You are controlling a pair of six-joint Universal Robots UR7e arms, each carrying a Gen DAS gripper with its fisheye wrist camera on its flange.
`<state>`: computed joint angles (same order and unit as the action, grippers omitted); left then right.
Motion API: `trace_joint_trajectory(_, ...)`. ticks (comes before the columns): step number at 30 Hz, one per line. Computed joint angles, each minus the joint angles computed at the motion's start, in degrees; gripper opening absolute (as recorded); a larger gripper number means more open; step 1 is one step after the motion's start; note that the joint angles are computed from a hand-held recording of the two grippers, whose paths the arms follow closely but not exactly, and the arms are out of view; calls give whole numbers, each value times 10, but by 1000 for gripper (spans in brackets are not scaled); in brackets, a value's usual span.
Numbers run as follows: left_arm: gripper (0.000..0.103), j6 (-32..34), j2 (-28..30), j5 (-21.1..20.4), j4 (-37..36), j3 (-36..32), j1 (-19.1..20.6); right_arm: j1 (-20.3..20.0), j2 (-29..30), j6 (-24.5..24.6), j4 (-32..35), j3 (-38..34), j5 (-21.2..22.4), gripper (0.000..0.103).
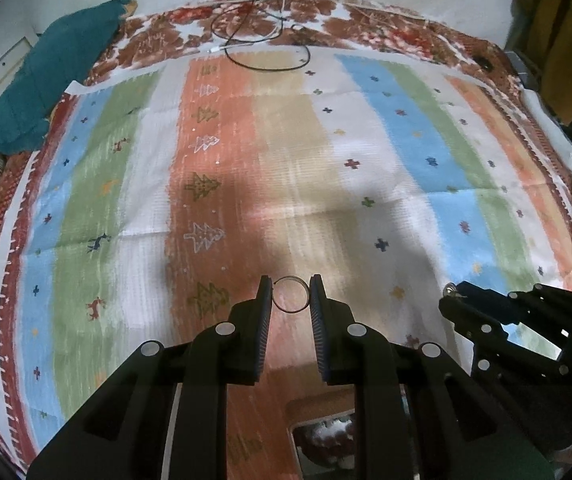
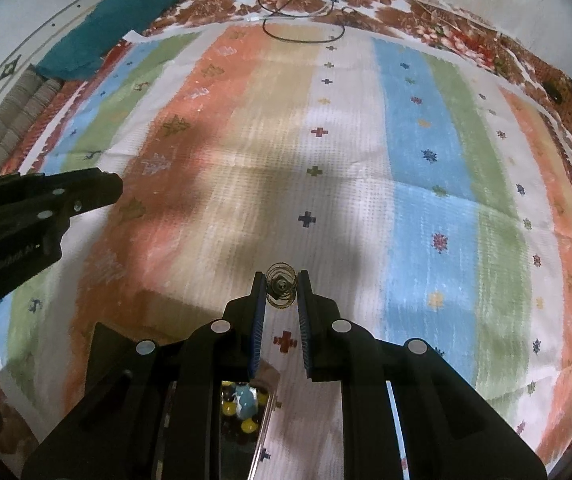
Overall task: Organize jewelry
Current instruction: 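Carry the plain ring with the left tool while the right tool carries the coiled ring to the tin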
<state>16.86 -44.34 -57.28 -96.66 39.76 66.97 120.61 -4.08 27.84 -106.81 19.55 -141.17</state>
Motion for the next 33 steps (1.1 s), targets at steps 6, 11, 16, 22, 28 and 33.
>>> trace_joint_trajectory(6,18,9,-51,-8,-33,74,-7,8,-30,-4,-41,62,1,17)
trace_joint_trajectory(11,18,4,-80,-14,-46,107,-6,16,-48,-8,-71,105,0,17)
trace_joint_trajectory(16,19,10,-117,-13,-73,160,-11,23,-63,-17,-99,138,1,17)
trace_joint_trajectory(22,19,16,-154,-29,-91,206,-16,31,-82,-28,-134,180,5,17)
trace_joint_trajectory(28,19,27,-188,-33,-118,255,-22,40,-97,-30,-152,216,7,17)
trace_joint_trajectory(33,19,35,-213,-34,-136,289,-25,49,-106,-33,-175,243,5,17)
